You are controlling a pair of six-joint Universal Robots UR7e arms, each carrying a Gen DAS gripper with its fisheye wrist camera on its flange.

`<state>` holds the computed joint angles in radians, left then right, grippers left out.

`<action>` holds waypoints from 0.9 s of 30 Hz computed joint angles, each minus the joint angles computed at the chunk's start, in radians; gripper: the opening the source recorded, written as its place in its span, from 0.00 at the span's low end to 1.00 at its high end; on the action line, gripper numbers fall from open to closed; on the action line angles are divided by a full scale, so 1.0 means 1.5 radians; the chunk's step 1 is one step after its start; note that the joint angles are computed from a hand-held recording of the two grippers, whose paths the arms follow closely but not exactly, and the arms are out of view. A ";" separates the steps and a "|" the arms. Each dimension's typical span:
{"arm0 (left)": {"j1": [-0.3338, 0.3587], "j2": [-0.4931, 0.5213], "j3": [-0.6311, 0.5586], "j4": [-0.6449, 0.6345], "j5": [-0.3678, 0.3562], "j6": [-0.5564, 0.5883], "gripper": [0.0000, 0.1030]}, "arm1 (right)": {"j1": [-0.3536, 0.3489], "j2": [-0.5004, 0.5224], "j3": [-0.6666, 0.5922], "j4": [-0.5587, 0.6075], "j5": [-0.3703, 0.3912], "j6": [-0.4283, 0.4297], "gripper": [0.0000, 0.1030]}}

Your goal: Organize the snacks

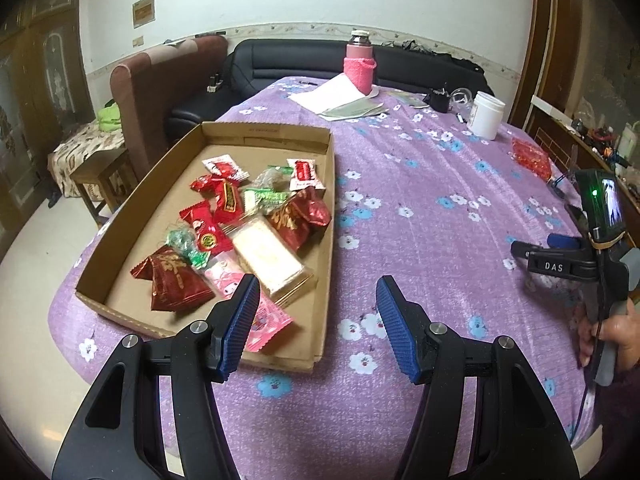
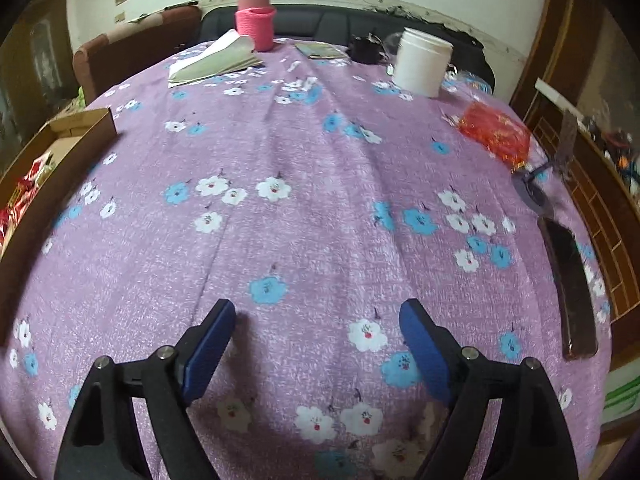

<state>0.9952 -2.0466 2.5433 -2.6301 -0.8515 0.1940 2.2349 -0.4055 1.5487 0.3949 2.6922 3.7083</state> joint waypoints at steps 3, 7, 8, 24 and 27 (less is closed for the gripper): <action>0.001 -0.001 0.003 -0.028 -0.010 0.002 0.59 | 0.020 0.002 -0.004 -0.021 -0.019 -0.019 0.84; -0.019 -0.022 0.021 -0.116 0.007 0.031 0.59 | 0.060 0.028 -0.054 -0.041 -0.070 -0.083 0.84; -0.027 -0.029 0.027 -0.142 0.019 0.042 0.59 | 0.067 0.038 -0.071 -0.042 -0.082 -0.096 0.84; 0.020 0.016 0.027 -0.455 0.065 0.196 1.00 | 0.127 0.177 -0.291 -0.028 -0.153 -0.169 0.84; 0.016 0.032 0.035 -0.483 0.079 0.207 1.00 | 0.131 0.188 -0.307 -0.006 -0.133 -0.146 0.84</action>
<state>1.0192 -1.9987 2.5960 -3.3547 -0.7334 0.5050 2.4314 -0.1238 1.0881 0.3855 2.4922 3.4891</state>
